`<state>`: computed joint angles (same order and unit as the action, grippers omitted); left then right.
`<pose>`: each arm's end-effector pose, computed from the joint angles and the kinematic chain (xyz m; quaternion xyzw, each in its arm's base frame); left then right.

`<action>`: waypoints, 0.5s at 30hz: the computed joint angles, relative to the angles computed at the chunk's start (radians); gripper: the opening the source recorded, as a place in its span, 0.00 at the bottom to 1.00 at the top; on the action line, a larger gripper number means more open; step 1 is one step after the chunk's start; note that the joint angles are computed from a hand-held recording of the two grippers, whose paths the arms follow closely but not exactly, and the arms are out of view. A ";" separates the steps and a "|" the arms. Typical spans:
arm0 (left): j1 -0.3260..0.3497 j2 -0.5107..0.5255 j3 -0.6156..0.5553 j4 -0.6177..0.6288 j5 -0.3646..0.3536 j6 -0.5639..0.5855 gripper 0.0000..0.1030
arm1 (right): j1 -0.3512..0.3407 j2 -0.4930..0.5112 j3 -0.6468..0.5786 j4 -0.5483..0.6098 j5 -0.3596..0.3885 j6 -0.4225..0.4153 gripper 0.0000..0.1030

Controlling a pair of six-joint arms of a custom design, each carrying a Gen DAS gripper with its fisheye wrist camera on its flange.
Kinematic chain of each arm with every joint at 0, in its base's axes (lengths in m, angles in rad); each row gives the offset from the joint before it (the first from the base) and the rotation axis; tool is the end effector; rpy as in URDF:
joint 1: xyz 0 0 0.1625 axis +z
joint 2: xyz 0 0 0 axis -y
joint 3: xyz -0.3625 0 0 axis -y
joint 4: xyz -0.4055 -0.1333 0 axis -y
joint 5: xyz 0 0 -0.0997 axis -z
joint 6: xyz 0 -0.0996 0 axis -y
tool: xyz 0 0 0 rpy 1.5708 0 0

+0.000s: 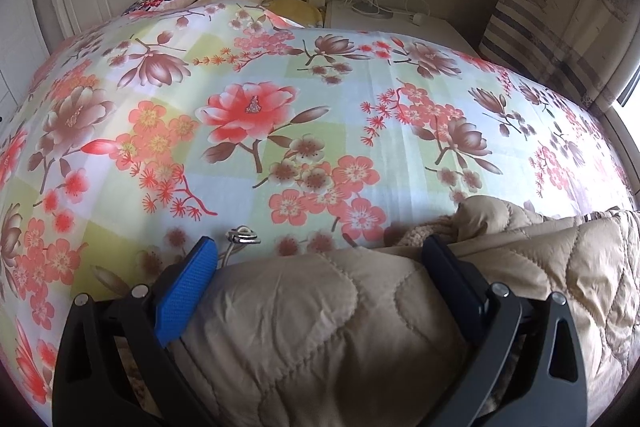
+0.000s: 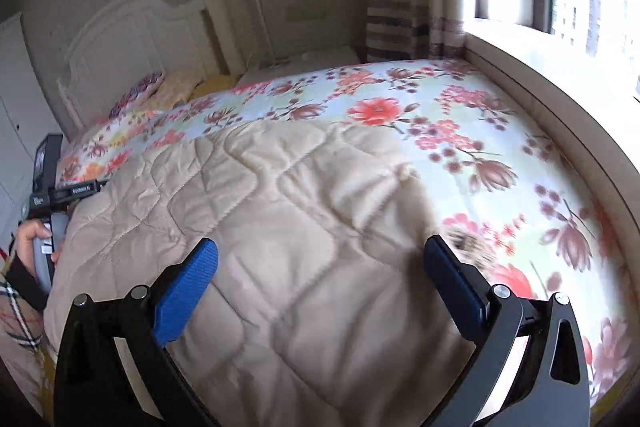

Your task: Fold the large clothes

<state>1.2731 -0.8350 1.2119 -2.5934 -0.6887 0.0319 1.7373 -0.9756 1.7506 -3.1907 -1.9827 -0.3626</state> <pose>-0.0155 -0.7673 0.2914 0.0071 0.8682 -0.3380 0.3632 0.1961 -0.6032 0.1929 0.1525 -0.8837 0.3811 0.2249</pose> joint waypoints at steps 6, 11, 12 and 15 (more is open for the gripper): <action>0.001 0.000 -0.001 -0.002 0.000 0.001 0.98 | -0.204 -0.316 0.354 -0.073 0.338 0.237 0.96; -0.002 -0.001 0.002 -0.008 0.006 0.000 0.98 | -0.262 -0.372 0.460 0.014 0.493 0.225 0.96; -0.002 -0.001 0.003 -0.010 0.008 0.000 0.98 | -0.258 -0.360 0.460 0.013 0.499 0.216 0.96; -0.003 0.000 0.002 -0.012 0.011 -0.003 0.98 | -0.237 -0.301 0.410 0.032 0.505 0.238 0.96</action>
